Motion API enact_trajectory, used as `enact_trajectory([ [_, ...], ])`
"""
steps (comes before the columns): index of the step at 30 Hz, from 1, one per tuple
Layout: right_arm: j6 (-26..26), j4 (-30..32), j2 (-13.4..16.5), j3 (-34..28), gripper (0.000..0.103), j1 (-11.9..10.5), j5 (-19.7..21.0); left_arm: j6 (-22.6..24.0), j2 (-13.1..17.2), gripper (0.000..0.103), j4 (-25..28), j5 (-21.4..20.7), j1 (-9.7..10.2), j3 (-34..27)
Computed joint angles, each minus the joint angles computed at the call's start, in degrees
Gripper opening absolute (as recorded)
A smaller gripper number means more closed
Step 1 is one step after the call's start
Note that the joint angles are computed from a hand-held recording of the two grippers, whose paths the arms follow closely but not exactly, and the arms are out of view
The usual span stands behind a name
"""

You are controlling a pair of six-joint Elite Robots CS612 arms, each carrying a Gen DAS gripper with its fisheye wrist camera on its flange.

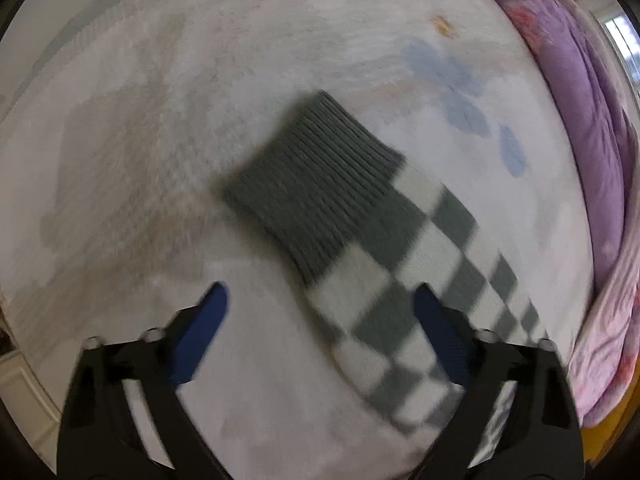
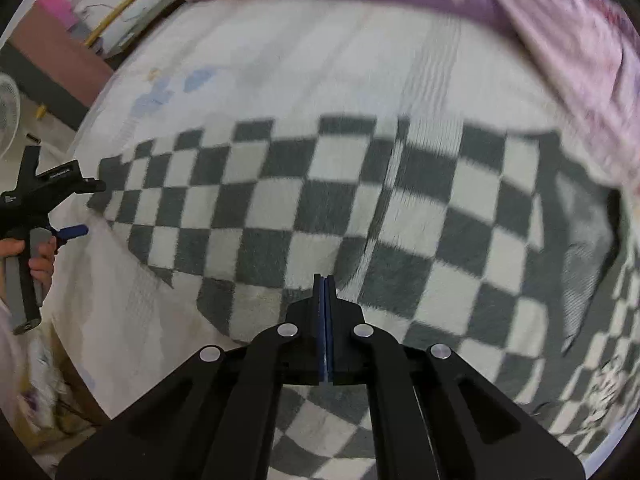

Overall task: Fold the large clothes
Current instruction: 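Reach the left tool to the sleeve cuff and close on it, then lift the cuff with the left tool and carry it across the body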

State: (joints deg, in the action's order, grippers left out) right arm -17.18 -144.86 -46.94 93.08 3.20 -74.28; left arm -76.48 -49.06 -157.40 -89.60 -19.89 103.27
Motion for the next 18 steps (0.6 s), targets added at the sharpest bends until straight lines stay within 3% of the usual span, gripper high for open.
enact_trajectory([
  [2, 0.13, 1.01, 0.8, -0.56, 0.0, 0.13, -0.97, -1.33, 0.83, 0.072, -2.14, -1.33, 0.78, 0.01],
  [4, -0.16, 2.23, 1.48, -1.04, 0.0, 0.12, -0.98, -2.3, 1.64, 0.06, -4.07, -1.45, 1.27, -0.07],
  [7, -0.94, 3.27, 1.96, -1.38, 0.0, 0.24, -1.8, -1.83, 2.34, 0.049, -2.31, -0.84, 1.52, -1.06],
  [10, -1.06, 4.02, 2.09, -1.39, 0.0, 0.0, -0.81, -3.31, 2.19, 0.023, -4.22, 1.55, 1.17, -0.2],
  [14, -1.3, 5.27, 2.21, -1.47, 0.0, -0.34, 0.04, -4.88, 1.41, 0.009, -7.15, 3.4, 0.79, 1.78],
  [18, -1.24, 5.52, 2.1, -1.39, 0.0, -0.77, 1.26, -2.34, -0.99, 0.008, -4.41, 7.73, -0.97, 2.25],
])
